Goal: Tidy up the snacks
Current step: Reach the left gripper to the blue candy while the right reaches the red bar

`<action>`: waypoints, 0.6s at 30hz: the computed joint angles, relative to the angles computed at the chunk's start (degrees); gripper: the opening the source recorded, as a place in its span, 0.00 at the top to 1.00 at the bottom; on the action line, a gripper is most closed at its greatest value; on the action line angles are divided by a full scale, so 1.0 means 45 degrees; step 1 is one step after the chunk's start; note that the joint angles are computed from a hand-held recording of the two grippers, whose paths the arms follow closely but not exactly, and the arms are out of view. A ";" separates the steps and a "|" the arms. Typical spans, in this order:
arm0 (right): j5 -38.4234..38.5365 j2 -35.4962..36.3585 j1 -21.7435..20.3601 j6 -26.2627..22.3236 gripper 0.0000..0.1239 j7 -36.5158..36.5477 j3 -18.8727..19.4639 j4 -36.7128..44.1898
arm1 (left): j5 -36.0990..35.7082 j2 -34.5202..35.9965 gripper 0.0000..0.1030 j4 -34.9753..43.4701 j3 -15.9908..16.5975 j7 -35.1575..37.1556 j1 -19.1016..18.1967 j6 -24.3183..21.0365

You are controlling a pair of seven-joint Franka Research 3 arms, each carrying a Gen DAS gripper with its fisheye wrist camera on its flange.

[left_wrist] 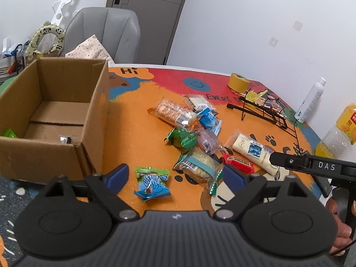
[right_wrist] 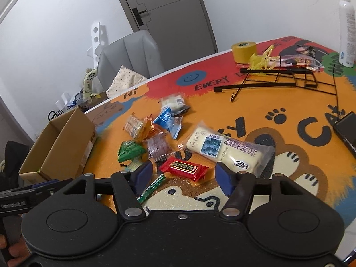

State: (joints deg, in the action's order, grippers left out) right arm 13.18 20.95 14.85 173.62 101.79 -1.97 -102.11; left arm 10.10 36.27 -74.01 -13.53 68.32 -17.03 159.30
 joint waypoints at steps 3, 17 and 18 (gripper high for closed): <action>0.0377 0.0272 -0.0407 -0.0045 0.57 -0.0491 0.0468 0.0293 | 0.0065 0.0276 0.19 0.0291 0.0109 -0.0097 -0.0119 -0.0104; 0.1512 0.1853 -0.1160 -0.0957 0.60 -0.2376 0.1361 0.2403 | 0.0744 0.1595 0.38 0.2147 0.0861 -0.1053 -0.0749 -0.1460; 0.1496 0.1972 -0.1108 -0.1066 0.60 -0.2429 0.1295 0.2597 | 0.0772 0.1700 0.38 0.2302 0.0863 -0.1068 -0.0765 -0.1608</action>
State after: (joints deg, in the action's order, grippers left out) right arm 19.91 29.83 9.87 168.82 90.86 3.85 -90.43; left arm 13.57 43.92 -63.65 -9.65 63.51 -20.48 152.06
